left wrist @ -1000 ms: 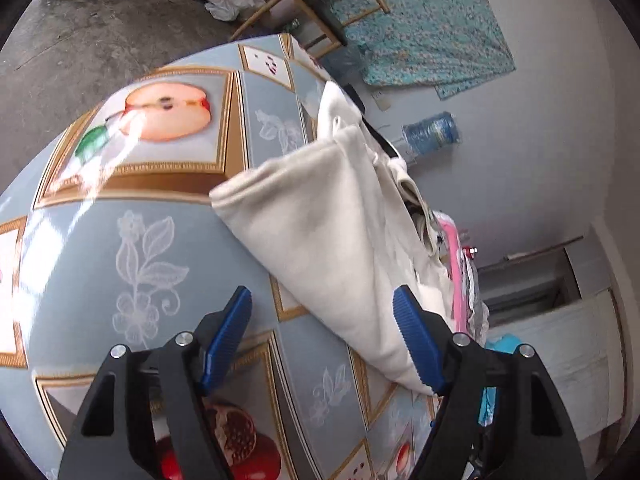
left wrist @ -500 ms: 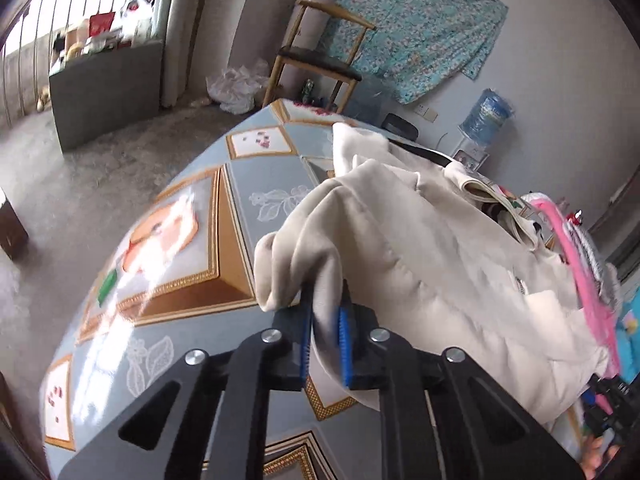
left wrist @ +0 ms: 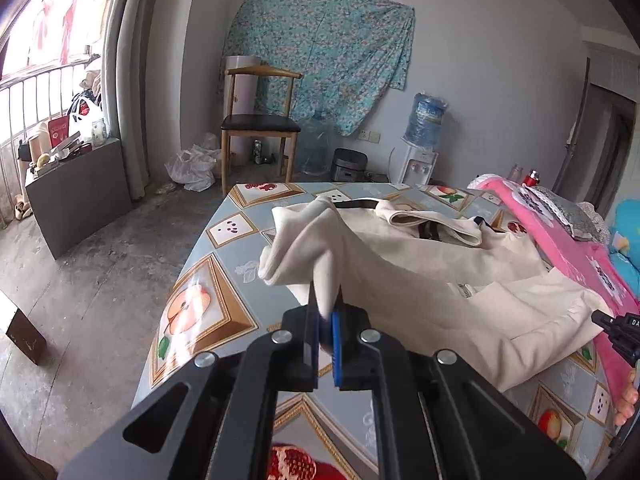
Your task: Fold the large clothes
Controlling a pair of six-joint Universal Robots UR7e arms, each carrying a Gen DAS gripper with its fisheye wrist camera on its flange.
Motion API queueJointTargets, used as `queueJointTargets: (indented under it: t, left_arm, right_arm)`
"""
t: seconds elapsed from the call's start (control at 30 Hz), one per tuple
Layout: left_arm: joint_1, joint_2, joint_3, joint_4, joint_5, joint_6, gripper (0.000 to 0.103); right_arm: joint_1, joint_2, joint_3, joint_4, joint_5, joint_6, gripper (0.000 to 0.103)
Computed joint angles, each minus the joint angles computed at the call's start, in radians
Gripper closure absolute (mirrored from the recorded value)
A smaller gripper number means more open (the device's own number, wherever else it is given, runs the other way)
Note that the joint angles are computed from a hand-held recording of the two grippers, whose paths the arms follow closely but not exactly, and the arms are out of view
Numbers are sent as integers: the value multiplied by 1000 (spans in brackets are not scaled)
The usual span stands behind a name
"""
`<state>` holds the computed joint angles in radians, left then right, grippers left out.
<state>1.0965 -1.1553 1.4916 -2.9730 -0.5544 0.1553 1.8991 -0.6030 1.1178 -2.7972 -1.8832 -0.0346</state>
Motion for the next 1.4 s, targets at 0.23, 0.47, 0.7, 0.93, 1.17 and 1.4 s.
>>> queueJointTargets:
  t: [0.23,0.47,0.7,0.93,1.17,1.4]
  left_arm:
    - [-75,-260,239,341,9,-328,99]
    - [-23,-322,331,567,-51,-618,95]
    - [-73,-421,368,670,-5,-658,49]
    - [-119,-423,380,496,42,-481,27]
    - [-43,-230,198,485,-3,-355,26]
    - [25,-98,93,519,77,-307,26]
  right_arm:
    - [2,-189,288,-17,-8,36,97]
    - [-51,-266,384,130,-13,132,68]
    - [9,-351,373,220,-114,51,19]
    - [108,-211,259,145,-222,-241,7]
    - [156,28,-9,284,-143,-556,8]
    - [173,266,-404,720,-156,-570,42]
